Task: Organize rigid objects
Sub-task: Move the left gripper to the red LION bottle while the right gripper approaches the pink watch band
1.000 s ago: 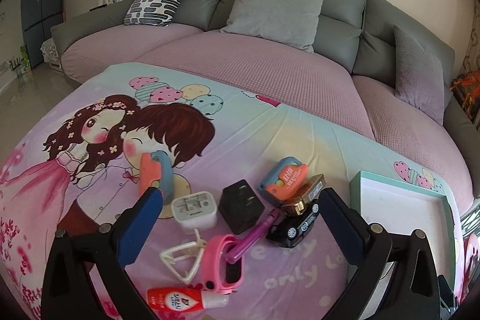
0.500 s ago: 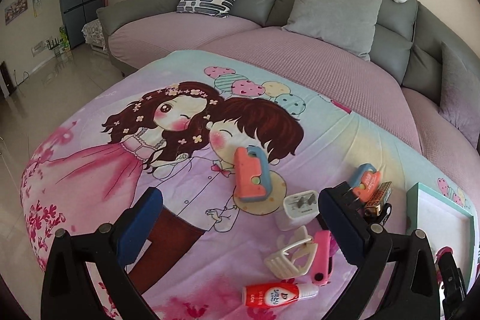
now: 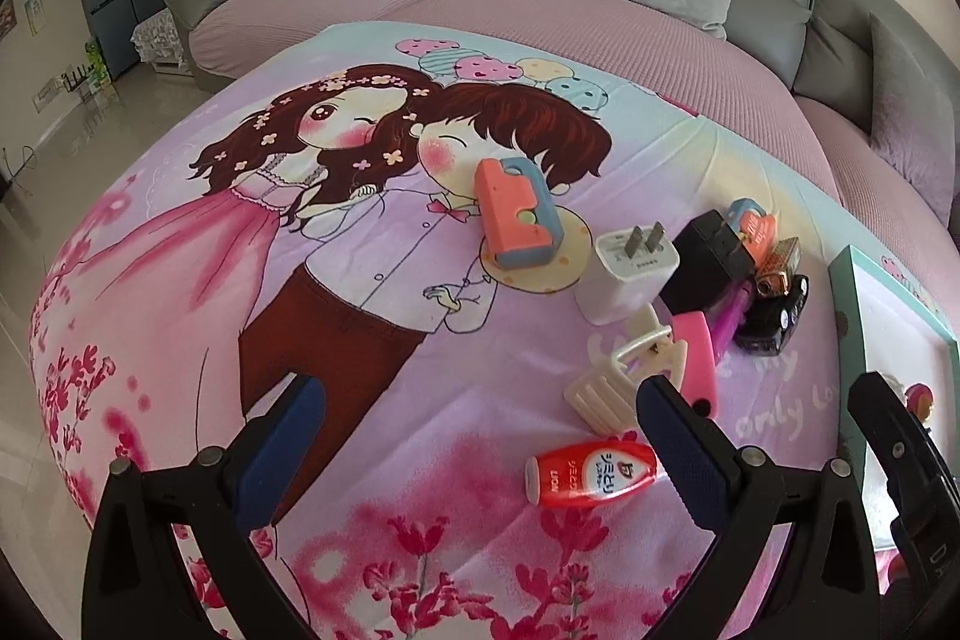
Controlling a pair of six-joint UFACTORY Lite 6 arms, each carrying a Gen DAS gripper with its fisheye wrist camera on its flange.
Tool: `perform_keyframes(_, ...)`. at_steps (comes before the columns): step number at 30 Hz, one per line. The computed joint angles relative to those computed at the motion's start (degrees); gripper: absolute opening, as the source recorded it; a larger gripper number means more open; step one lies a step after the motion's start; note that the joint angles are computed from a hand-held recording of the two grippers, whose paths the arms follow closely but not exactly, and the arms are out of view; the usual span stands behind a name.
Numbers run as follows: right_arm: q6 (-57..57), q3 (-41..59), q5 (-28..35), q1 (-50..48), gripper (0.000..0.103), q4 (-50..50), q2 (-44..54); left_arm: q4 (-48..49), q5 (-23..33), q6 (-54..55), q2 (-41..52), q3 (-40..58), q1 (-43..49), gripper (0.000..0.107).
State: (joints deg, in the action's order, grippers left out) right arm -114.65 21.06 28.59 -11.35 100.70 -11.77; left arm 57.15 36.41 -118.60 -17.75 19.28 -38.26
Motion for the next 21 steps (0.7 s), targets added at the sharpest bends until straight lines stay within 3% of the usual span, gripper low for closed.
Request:
perform_keyframes(5,-0.2,-0.5,-0.7,0.1,0.103,0.7,-0.9,-1.2,-0.8,0.1,1.5,-0.2,-2.8,0.103)
perform_keyframes(12,-1.1,-0.1,-0.6,-1.2,0.103,1.6,0.6,4.9,-8.6,-2.7,7.4,1.9,-2.4,0.103)
perform_keyframes(21,-3.3,-0.4,-1.0,-1.2,0.103,3.7,1.3,10.2,-12.5,-6.0,18.7,7.6,-2.4,0.103)
